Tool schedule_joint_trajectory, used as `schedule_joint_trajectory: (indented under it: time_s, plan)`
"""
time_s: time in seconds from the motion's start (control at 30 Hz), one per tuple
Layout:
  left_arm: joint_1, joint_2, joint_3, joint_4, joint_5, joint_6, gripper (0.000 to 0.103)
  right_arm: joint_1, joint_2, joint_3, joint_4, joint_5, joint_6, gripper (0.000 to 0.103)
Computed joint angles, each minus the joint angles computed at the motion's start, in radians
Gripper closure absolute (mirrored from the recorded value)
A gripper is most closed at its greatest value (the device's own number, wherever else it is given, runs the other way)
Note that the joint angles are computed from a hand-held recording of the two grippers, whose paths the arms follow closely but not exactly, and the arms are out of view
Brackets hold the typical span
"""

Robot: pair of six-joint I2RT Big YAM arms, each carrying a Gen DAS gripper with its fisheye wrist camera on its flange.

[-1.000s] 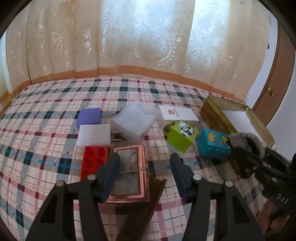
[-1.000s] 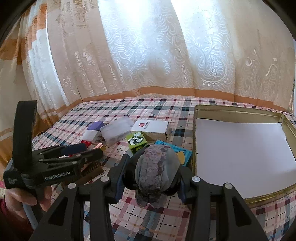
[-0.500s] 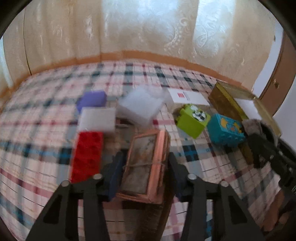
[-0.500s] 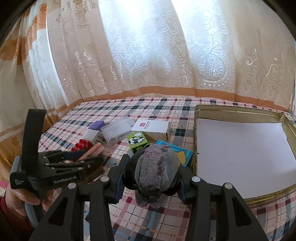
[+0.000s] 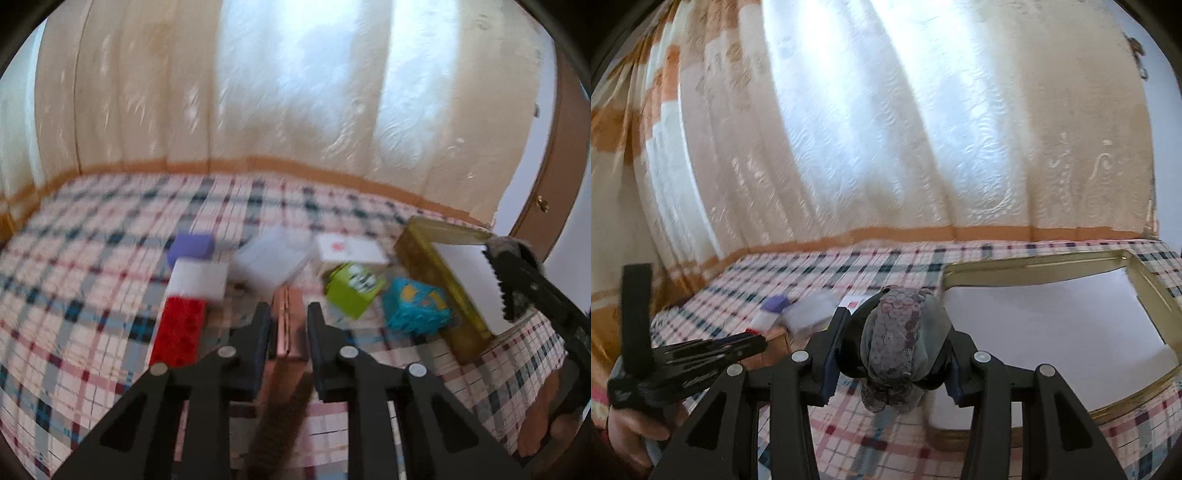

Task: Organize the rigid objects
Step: 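Grasp the pink-framed box with the left tool while the right tool holds the cap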

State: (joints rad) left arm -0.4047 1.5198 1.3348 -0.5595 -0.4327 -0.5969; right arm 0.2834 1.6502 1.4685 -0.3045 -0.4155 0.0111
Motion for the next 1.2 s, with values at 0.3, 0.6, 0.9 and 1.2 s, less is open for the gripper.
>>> schedule_joint_trajectory:
  time_s: [0.3,0.6,0.9,1.2]
  plan:
    - [0.013,0.031,0.043,-0.081,0.055,0.004,0.077,-0.056,0.014,0.014,-0.01,0.021,0.001,0.055]
    - [0.023,0.074,0.078,-0.192,0.064,0.096,0.027,-0.046,0.01,0.012,-0.025,0.005,-0.028,0.055]
    - [0.084,0.085,0.052,-0.145,0.189,0.028,0.072,-0.043,0.02,0.025,-0.049,0.021,-0.029,0.055]
    - [0.078,0.086,0.039,-0.103,0.158,0.044,0.072,-0.039,0.022,0.028,-0.058,0.029,-0.038,0.055]
